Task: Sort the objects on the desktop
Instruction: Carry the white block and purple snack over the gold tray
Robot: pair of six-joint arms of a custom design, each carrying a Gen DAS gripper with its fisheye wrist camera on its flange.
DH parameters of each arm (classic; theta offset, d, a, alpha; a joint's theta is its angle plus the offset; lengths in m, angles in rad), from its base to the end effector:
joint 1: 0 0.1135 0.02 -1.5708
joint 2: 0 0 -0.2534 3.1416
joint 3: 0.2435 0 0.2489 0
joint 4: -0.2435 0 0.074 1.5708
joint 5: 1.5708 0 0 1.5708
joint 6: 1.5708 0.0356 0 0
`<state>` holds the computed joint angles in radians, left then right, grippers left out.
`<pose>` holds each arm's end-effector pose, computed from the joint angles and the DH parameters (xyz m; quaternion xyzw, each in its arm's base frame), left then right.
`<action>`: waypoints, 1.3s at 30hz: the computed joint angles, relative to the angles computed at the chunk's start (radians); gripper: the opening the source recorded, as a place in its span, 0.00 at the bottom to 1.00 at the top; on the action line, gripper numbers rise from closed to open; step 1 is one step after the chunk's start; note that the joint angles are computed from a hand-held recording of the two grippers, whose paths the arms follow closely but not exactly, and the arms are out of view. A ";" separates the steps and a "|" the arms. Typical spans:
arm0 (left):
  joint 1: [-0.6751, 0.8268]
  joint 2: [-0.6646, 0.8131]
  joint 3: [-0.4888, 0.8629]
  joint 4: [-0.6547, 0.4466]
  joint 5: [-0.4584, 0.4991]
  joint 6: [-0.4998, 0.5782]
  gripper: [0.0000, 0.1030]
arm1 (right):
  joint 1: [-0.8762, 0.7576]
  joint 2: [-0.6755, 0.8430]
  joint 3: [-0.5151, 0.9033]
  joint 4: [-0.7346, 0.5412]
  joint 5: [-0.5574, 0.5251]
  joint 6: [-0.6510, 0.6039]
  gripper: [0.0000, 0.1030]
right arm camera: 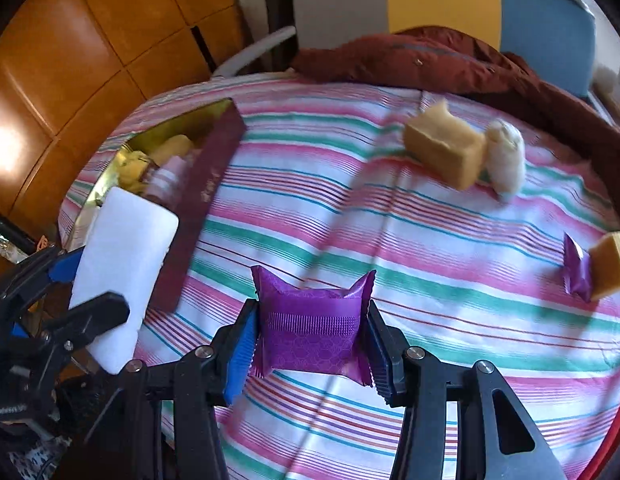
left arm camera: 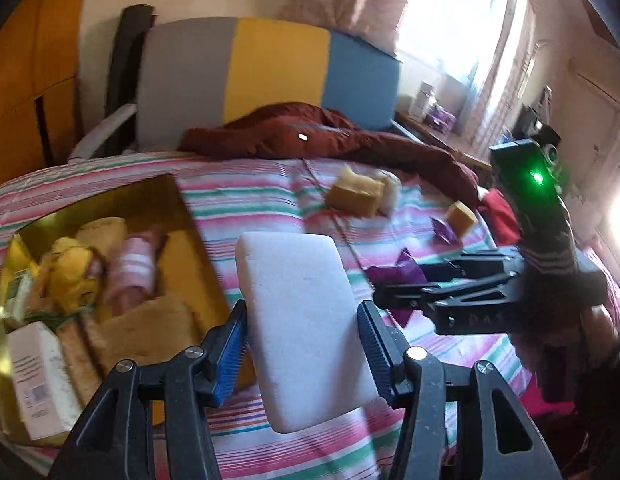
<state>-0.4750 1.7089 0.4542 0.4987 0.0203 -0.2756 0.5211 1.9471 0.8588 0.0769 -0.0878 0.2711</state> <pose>0.2369 -0.1226 0.0784 0.0954 0.9131 -0.1539 0.3652 0.2902 0.1702 0.0703 -0.1317 0.9512 0.1453 0.2382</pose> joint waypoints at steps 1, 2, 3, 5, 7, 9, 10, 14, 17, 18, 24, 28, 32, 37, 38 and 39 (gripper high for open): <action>0.027 -0.021 -0.017 0.002 0.004 0.004 0.53 | 0.012 0.001 0.011 0.000 0.002 0.012 0.49; 0.057 -0.043 -0.035 0.003 0.009 0.006 0.53 | 0.023 -0.002 0.016 0.002 0.003 0.020 0.49; 0.078 -0.057 -0.046 0.004 0.014 0.010 0.53 | 0.040 0.001 0.033 0.003 0.006 0.031 0.49; 0.136 -0.096 -0.075 0.004 0.016 0.020 0.53 | 0.063 0.021 0.068 0.004 -0.001 0.045 0.49; 0.200 -0.127 -0.097 0.003 0.028 0.038 0.53 | 0.094 0.041 0.112 -0.002 -0.003 0.061 0.49; 0.263 -0.152 -0.112 0.001 0.035 0.059 0.53 | 0.120 0.061 0.154 -0.008 0.002 0.076 0.49; 0.291 -0.160 -0.117 0.000 0.038 0.069 0.53 | 0.133 0.073 0.181 -0.009 -0.005 0.088 0.49; 0.437 -0.174 -0.123 -0.002 0.079 0.110 0.53 | 0.184 0.131 0.300 -0.038 -0.004 0.109 0.49; 0.509 -0.161 -0.110 -0.003 0.094 0.134 0.53 | 0.216 0.177 0.382 -0.059 0.000 0.120 0.49; 0.532 -0.154 -0.105 -0.002 0.091 0.146 0.53 | 0.225 0.192 0.408 -0.069 0.002 0.124 0.49; 0.631 -0.083 -0.069 0.016 0.112 0.178 0.53 | 0.253 0.277 0.538 -0.111 0.001 0.152 0.49; 0.669 -0.044 -0.065 0.041 0.114 0.188 0.53 | 0.266 0.309 0.587 -0.135 0.009 0.160 0.49; 0.675 -0.001 -0.047 0.051 0.093 0.182 0.54 | 0.268 0.350 0.641 -0.160 0.012 0.170 0.49; 0.675 0.026 -0.034 0.059 0.071 0.165 0.56 | 0.271 0.408 0.734 -0.213 0.032 0.169 0.50; 0.675 0.027 -0.033 0.060 0.068 0.162 0.58 | 0.272 0.423 0.760 -0.224 0.037 0.170 0.51; 0.672 0.029 -0.031 0.061 0.059 0.157 0.58 | 0.272 0.433 0.776 -0.229 0.039 0.170 0.51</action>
<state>0.1974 1.7383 0.4229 0.5601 0.0788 -0.1189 0.7926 2.3802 1.6347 -0.1517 -0.0491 0.4408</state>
